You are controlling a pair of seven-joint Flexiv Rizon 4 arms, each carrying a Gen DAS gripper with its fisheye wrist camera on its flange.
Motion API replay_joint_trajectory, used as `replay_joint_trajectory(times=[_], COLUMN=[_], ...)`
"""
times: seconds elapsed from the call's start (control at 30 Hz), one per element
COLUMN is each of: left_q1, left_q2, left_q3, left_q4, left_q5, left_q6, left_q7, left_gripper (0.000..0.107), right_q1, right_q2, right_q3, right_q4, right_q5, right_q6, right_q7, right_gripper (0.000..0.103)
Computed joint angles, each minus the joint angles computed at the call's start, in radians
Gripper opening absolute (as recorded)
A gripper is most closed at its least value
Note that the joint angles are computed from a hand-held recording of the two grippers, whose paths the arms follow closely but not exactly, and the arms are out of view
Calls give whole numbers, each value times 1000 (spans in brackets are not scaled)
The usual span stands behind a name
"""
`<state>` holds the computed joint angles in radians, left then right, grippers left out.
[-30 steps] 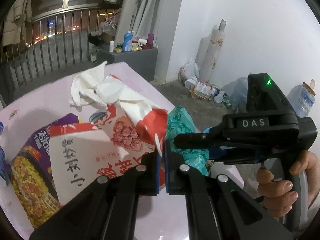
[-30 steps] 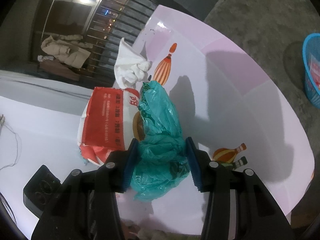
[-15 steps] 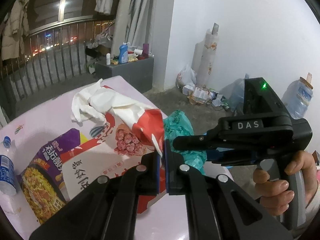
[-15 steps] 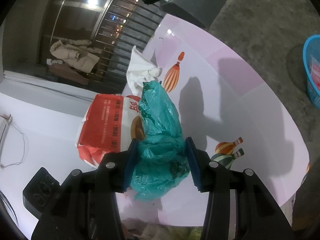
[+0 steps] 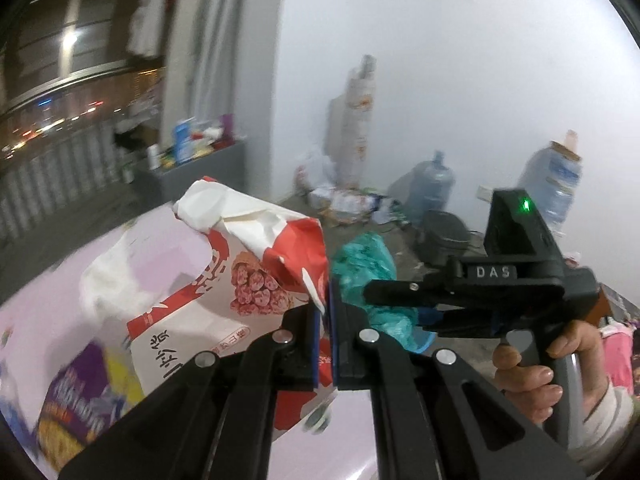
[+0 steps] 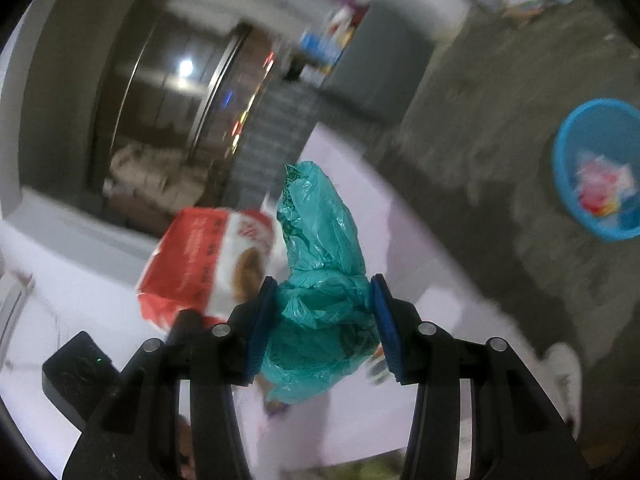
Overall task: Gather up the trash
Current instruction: 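Carry the teal bag and snack bag to the blue wastebasket and release both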
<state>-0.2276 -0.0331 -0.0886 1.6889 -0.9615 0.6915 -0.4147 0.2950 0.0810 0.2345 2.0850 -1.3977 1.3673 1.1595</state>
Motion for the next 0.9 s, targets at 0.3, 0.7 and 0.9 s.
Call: replay_joint_trajectory(times=[0.3,0.7,0.9], left_q1=[-47,-241,-332], left_q2=[-241,-577,-652], left_q3=[-125,-191,-142], left_q4=[-331,-694,-755], left_q5=[138,463,582], left_q6=[-263,-434,-339], left_q7=[-179,-363,-495], left_gripper=[4,14,83], right_q1=[-45,-182,-122], right_q2=[321,342,272], right_q3=[143,103,75], right_q4=[283,499,531], right_q5=[389,478,715], right_q6=[-359,-180,-259], right_q7=[-35,7,-243], right_gripper=[45,47,61])
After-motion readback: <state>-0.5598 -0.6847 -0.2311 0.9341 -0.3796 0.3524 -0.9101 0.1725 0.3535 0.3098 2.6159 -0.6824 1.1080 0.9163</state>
